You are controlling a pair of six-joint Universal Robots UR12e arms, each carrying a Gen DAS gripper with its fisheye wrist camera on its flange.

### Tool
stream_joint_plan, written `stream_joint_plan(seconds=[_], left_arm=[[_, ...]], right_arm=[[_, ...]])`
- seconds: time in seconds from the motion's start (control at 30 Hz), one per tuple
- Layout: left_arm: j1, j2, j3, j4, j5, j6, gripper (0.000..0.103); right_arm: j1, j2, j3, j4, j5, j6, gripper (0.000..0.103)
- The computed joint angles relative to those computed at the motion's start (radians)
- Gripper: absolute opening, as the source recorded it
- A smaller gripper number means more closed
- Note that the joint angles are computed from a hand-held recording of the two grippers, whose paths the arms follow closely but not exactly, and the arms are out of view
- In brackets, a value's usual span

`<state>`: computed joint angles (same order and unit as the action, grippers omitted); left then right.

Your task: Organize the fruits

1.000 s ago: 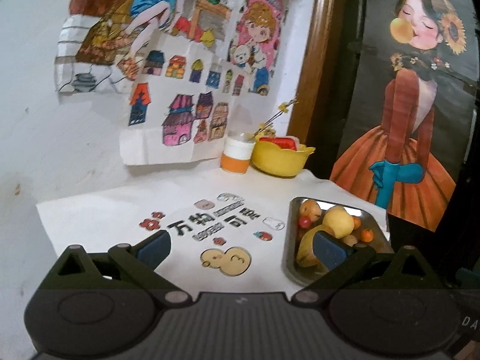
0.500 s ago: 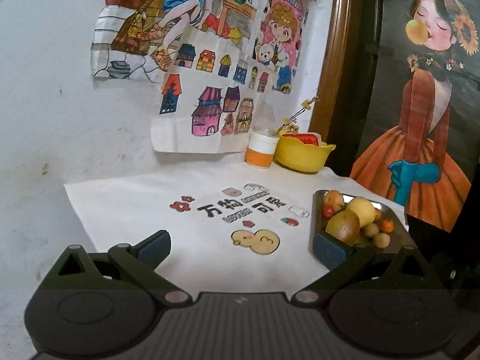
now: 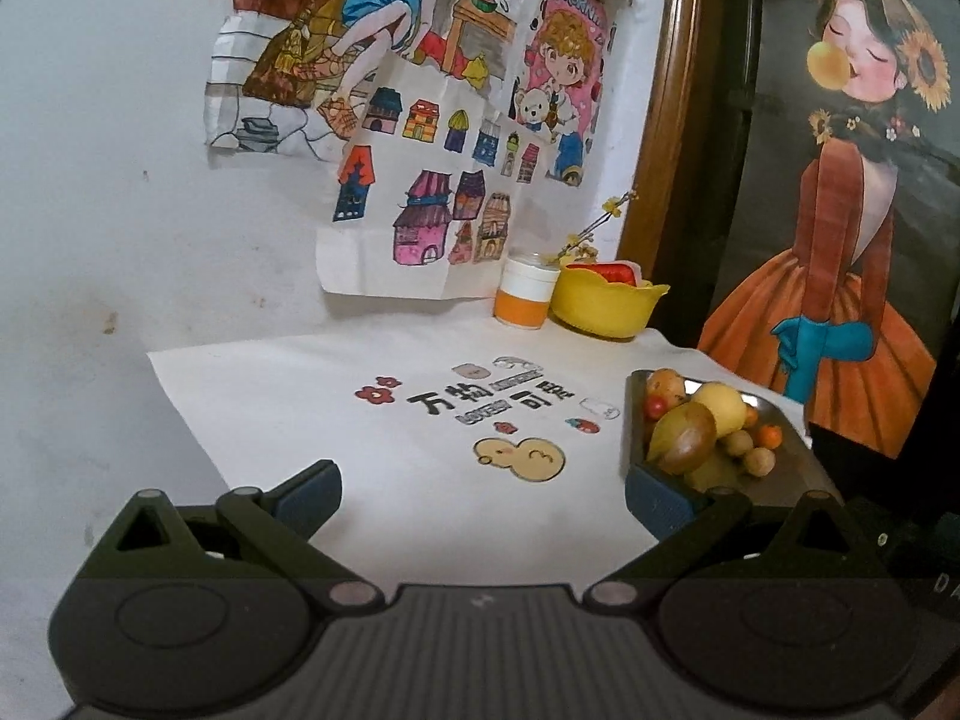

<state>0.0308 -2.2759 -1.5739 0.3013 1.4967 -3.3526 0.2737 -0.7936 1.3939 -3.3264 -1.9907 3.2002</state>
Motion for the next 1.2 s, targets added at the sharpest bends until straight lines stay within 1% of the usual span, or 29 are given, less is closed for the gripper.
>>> stream_joint_plan(seconds=[0.1, 0.27, 0.93, 1.2], left_arm=[[0.000, 0.002, -0.011, 0.015, 0.009, -0.009, 0.103], [0.002, 0.004, -0.027, 0.029, 0.008, -0.017, 0.103], [0.007, 0.008, -0.066, 0.064, 0.013, 0.033, 0.103], [0.009, 0.008, -0.071, 0.072, 0.011, 0.033, 0.103]], right_arm=[[0.001, -0.003, 0.010, -0.004, 0.011, -0.001, 0.102], [0.000, -0.008, 0.033, -0.043, 0.059, -0.012, 0.102], [0.005, -0.019, 0.054, -0.026, 0.060, -0.022, 0.102], [0.006, -0.022, 0.052, 0.010, 0.063, -0.021, 0.102]])
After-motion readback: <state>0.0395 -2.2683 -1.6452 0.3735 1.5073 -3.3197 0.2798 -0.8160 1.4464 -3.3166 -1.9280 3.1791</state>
